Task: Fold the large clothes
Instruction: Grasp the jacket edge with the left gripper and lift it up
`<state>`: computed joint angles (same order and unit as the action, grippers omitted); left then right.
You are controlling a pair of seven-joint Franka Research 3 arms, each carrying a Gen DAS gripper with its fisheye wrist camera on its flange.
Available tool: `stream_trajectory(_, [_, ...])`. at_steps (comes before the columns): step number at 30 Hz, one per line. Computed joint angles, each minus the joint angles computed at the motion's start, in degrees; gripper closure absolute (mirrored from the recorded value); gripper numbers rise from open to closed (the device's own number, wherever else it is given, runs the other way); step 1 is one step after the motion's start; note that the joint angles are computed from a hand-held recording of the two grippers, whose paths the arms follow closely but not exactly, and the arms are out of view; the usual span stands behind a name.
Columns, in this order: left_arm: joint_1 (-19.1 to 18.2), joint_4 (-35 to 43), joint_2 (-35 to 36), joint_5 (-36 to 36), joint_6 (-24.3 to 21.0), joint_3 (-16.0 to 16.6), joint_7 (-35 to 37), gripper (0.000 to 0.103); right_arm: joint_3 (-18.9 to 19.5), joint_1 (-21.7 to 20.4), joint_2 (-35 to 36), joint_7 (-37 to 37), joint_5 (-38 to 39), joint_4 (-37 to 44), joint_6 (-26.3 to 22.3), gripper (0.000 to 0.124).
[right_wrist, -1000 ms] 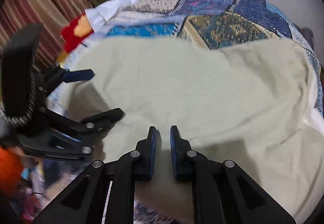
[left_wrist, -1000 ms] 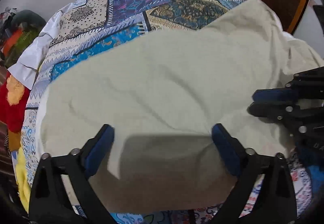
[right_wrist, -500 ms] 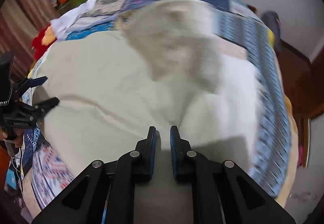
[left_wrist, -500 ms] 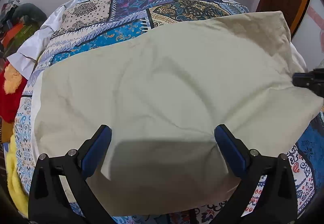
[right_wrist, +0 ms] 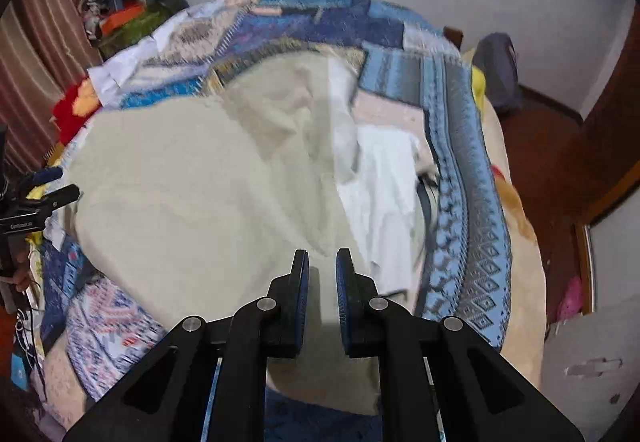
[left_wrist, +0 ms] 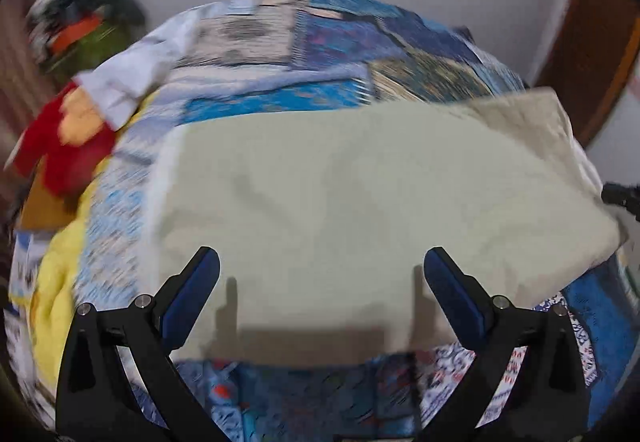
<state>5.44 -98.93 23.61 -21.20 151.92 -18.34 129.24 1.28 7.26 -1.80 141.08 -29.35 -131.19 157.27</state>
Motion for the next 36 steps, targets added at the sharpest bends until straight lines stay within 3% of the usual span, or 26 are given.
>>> stream_trajectory(3, [2.29,0.01,-0.52,-3.18,-3.21,1.09,-3.75,0.000,0.45,0.64,0.32,-1.44,1.73,1.19,2.78,0.115])
stream_trajectory(8, [6.72,2.74,2.20,-11.51,-15.01,2.06,-9.72,0.000,0.64,3.79,6.98,-7.59,6.41,9.26,5.07,0.115])
stream_trajectory(14, [11.00,9.23,10.69,-22.05,-30.43,1.27,-16.70,0.000,0.68,7.95,18.29,-18.29,14.17,22.07,-1.55,0.115])
stream_trajectory(17, [12.18,13.39,15.56,-26.87,-34.40,0.15,-19.11,0.000,-0.17,9.59,22.56,-22.22,16.66,26.30,-5.77,0.115])
stream_trajectory(22, [11.29,20.86,23.00,-29.93,-34.28,-1.63,-22.99,0.000,-1.35,10.22,22.70,-27.94,21.85,24.74,-4.14,0.115])
stream_trajectory(25, [9.37,23.45,24.74,-28.81,-29.98,-2.14,-22.84,0.004,-0.77,9.29,22.44,-31.54,27.18,23.73,-3.04,0.115])
stream_trajectory(27, [6.50,22.48,23.37,-25.23,-22.86,-1.12,-21.81,0.022,-1.27,9.78,22.46,-32.61,28.22,23.48,-2.77,0.115])
stream_trajectory(29, [3.53,21.29,22.06,-20.71,-16.38,0.24,-23.73,0.048,-1.70,10.24,22.58,-33.42,28.72,23.71,-2.94,0.115])
stream_trajectory(30, [3.67,21.08,21.82,-19.96,-15.16,-0.13,-24.40,0.053,-1.45,10.06,22.72,-34.18,29.67,24.08,-3.32,0.115])
stream_trajectory(32, [3.04,19.08,19.93,-17.44,-10.97,-0.50,-24.92,0.078,-0.61,9.11,22.97,-35.82,32.71,25.58,-5.29,0.115])
stream_trajectory(34, [2.30,16.00,17.18,-14.42,-6.26,-0.62,-24.69,0.089,-0.14,8.43,22.96,-35.32,36.35,26.95,-5.58,0.115])
stream_trajectory(36, [1.93,12.06,13.74,-11.47,-1.00,-0.89,-23.65,0.093,-0.44,9.20,22.94,-34.50,37.01,27.61,-2.60,0.115])
